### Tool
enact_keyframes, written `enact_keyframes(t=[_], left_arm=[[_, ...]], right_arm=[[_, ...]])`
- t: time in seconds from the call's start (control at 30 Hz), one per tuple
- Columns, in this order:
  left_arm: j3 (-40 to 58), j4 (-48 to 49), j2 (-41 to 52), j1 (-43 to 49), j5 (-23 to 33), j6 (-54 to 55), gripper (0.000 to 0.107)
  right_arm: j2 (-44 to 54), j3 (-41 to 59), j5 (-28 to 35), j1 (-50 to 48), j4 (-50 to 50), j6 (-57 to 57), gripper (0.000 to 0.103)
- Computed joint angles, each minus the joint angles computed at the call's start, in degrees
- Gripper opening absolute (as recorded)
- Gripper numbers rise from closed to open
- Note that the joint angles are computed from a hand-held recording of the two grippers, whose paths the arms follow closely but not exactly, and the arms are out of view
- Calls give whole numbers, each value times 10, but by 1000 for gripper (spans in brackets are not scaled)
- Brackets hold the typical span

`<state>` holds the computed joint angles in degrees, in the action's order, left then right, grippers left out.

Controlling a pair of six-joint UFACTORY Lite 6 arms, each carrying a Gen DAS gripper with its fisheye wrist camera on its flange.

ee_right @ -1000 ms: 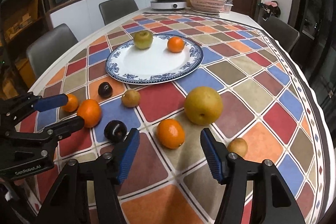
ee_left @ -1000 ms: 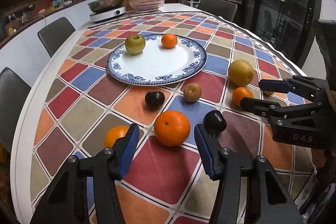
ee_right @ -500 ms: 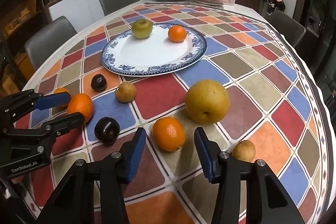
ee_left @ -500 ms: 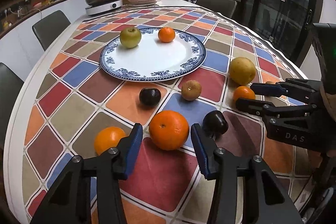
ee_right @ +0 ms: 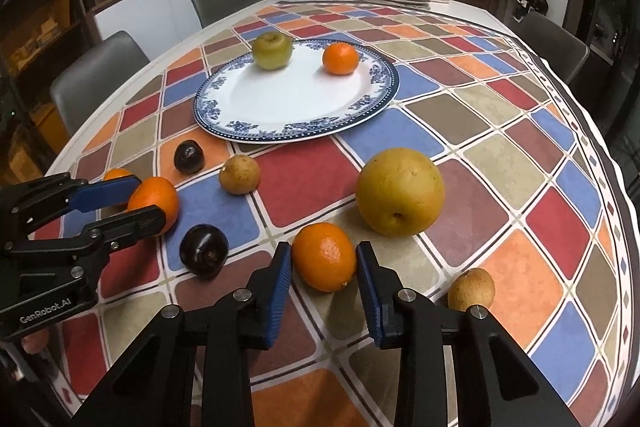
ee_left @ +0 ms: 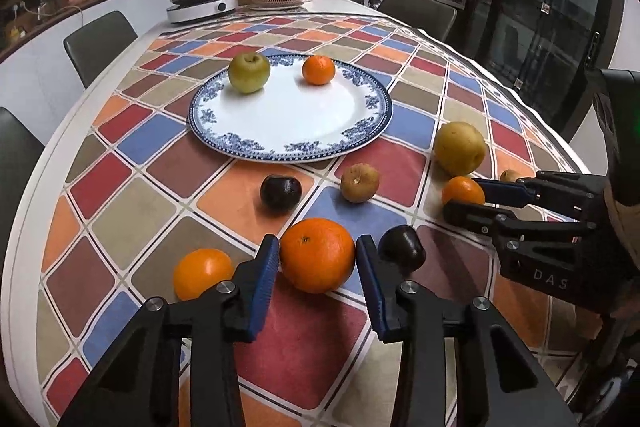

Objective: Organize fruits
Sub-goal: 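Grasp an orange with the left gripper while the right gripper grasps another orange, then carry both oranges over the plate and release them onto it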

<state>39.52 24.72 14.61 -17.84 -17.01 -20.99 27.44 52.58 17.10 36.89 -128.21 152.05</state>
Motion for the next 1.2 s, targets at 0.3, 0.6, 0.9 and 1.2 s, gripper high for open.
enact_keyframes(t=[0.3,0.6,0.9,1.2], left_arm=[[-23,-21,-65,-10,18,0,38],[-36,31,-117,-9,34,-64,37],[-16,35,-152,-11,69,-60,37],[61,151,-126,-1,83,-161,36]], right_arm=[[-59,-31,9,22,3,-4,33],[-113,-50,17,41,49,-58,33],[-139,-30,-12,34,47,-82,33],[-119,47,-55,-1,106,-189,33]])
